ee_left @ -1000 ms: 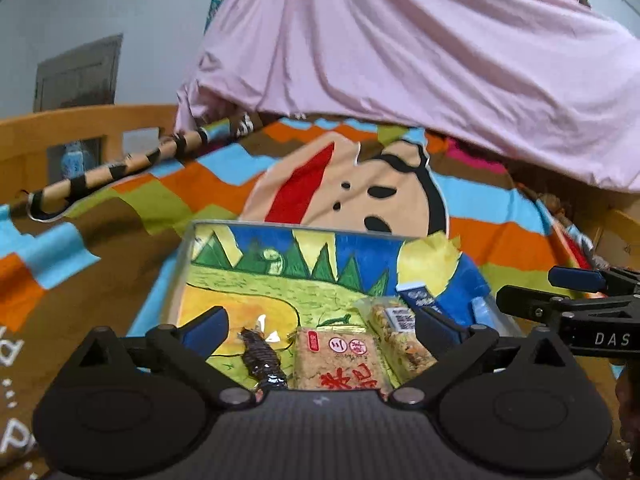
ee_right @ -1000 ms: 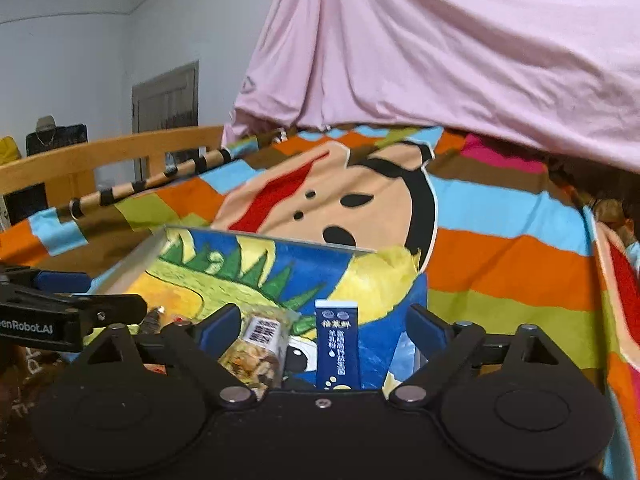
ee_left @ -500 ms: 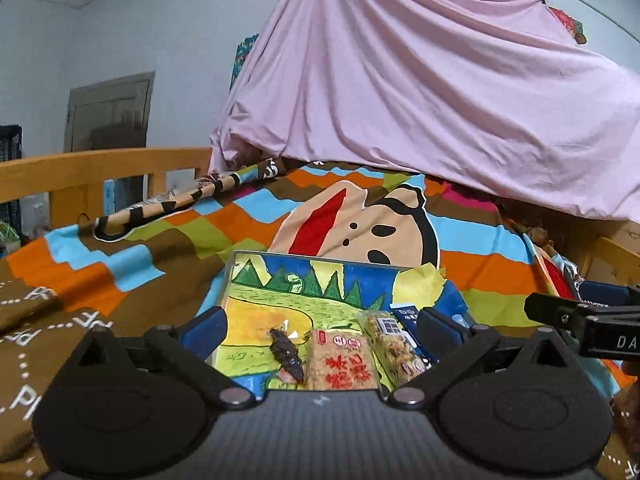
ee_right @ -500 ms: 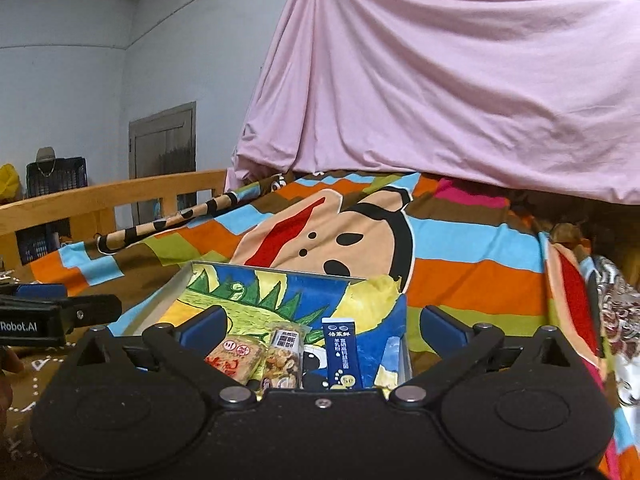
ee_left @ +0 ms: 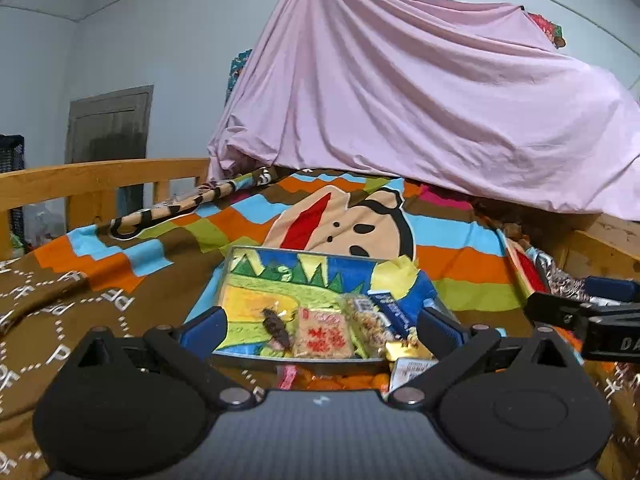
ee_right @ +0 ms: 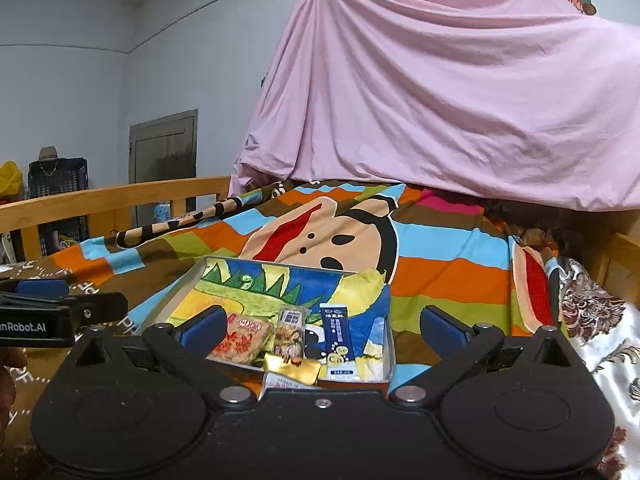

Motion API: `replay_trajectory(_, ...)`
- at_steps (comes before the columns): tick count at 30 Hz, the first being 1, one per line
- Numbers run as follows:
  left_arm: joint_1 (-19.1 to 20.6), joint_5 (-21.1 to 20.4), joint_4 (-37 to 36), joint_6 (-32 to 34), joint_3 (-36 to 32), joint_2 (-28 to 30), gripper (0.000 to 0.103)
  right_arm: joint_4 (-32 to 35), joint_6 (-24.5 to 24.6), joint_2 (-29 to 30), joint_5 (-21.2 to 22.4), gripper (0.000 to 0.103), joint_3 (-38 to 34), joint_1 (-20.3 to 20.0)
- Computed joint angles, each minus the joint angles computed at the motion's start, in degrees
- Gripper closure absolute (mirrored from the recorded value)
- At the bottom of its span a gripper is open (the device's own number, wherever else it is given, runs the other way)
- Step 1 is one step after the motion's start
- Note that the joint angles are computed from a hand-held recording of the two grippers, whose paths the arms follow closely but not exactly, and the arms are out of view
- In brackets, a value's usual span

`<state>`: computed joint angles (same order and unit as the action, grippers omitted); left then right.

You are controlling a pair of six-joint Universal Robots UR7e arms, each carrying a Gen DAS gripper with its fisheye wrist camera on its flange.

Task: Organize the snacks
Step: 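Open both grippers to release the snacks and lift away from the tin, then move both tools back over the snacks lying beside the tin box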

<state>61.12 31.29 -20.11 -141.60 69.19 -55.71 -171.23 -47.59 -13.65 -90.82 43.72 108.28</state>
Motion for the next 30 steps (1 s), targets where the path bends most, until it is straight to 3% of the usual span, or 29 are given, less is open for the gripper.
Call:
replay_trajectory(3, -0.67, -2.95, -5.90, 4.28, 3.20, -0.74, 0.000, -1.65, -0.31, -2.45, -0.31, 0.001, 4.52, -0.15)
replay_trajectory(10, -1.23, -7.78, -6.87, 4.70, 4.65, -0.62, 0.000, -3.84, -1.19, -6.30, -1.15, 0.001, 11.98, -0.48)
replay_trajectory(19, -1.33, -10.99, -0.91, -0.95, 4.81, -0.15, 0.000, -4.32, -1.72, -8.88, -2.85, 0.001, 17.16, -0.82)
replay_trajectory(30, -1.47, -14.04, 13.39, -12.84, 1.60, 2.75, 0.000, -2.82, -2.02, -10.10, -6.50, 0.001, 20.21, -0.77)
